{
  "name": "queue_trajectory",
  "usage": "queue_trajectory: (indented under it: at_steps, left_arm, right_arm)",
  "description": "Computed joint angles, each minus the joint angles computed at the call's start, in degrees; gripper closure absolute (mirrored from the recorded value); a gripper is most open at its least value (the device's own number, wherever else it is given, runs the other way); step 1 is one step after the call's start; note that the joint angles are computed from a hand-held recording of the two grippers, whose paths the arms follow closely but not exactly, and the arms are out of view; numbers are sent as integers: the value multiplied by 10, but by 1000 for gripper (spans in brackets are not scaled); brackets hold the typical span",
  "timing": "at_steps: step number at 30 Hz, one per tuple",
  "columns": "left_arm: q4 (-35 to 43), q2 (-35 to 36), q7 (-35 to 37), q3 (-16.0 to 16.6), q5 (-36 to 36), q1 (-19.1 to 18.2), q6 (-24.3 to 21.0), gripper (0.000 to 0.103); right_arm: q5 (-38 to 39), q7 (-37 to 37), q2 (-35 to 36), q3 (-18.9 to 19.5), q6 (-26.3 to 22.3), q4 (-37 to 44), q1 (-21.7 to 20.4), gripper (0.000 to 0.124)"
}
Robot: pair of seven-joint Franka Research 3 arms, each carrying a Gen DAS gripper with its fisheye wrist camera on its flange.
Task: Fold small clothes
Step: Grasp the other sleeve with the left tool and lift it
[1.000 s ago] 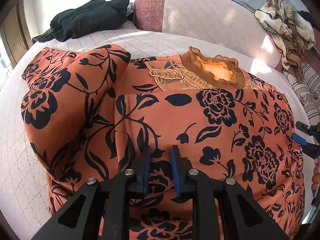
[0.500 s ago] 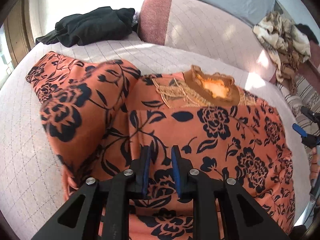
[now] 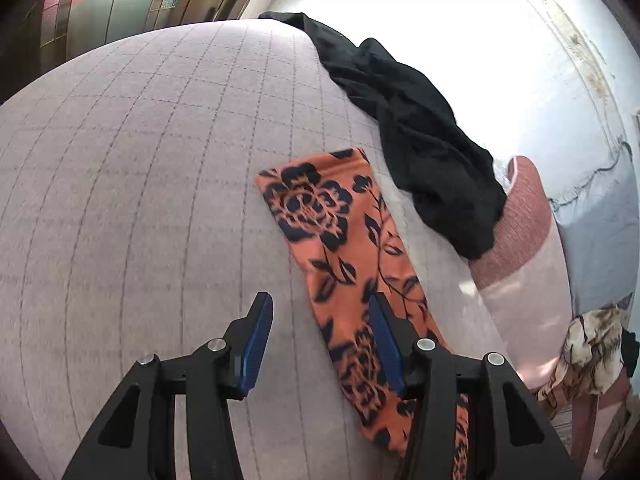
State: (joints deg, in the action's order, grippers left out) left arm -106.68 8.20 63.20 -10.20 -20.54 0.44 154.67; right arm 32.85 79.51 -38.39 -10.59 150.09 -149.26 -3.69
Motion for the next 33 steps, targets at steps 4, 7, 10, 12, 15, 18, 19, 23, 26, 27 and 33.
queue_trajectory:
  at_steps: [4, 7, 10, 12, 15, 18, 19, 23, 26, 27, 33]
  left_arm:
    - [71, 63, -17, 2, 26, 2, -2, 52]
    - [98, 91, -83, 18, 96, -10, -4, 52]
    - [116, 104, -121, 20, 135, -11, -11, 54]
    - [145, 118, -136, 24, 165, -13, -46, 90]
    - [143, 115, -143, 17, 164, -1, -51, 98]
    - [127, 83, -183, 37, 240, -25, -51, 98]
    - [119, 66, -194, 41, 267, -33, -46, 98]
    - [109, -6, -224, 45, 402, -64, -38, 98]
    - [109, -57, -215, 23, 446, -77, -18, 98]
    - [113, -72, -214, 13, 459, -84, -15, 98]
    - [152, -85, -161, -51, 430, -151, 9, 97]
  right_arm:
    - [-5, -13, -10, 7, 12, -14, 13, 30]
    - [-3, -32, -8, 4, 19, -15, 25, 30]
    - [4, -44, -11, -2, 24, -17, 33, 30]
    - [6, -46, -12, -2, 26, -18, 31, 30]
    - [7, -44, -14, 1, 31, -20, 27, 31]
    - [1, -48, -19, 6, 45, -24, 26, 31]
    - [0, -49, -20, 6, 46, -24, 27, 31]
    - [6, -53, -30, 0, 53, -30, 34, 31]
    - [16, -55, -41, -6, 59, -34, 38, 31]
    - [19, -55, -45, -8, 61, -35, 39, 31]
    - [35, -47, -79, -17, 73, -43, 35, 31]
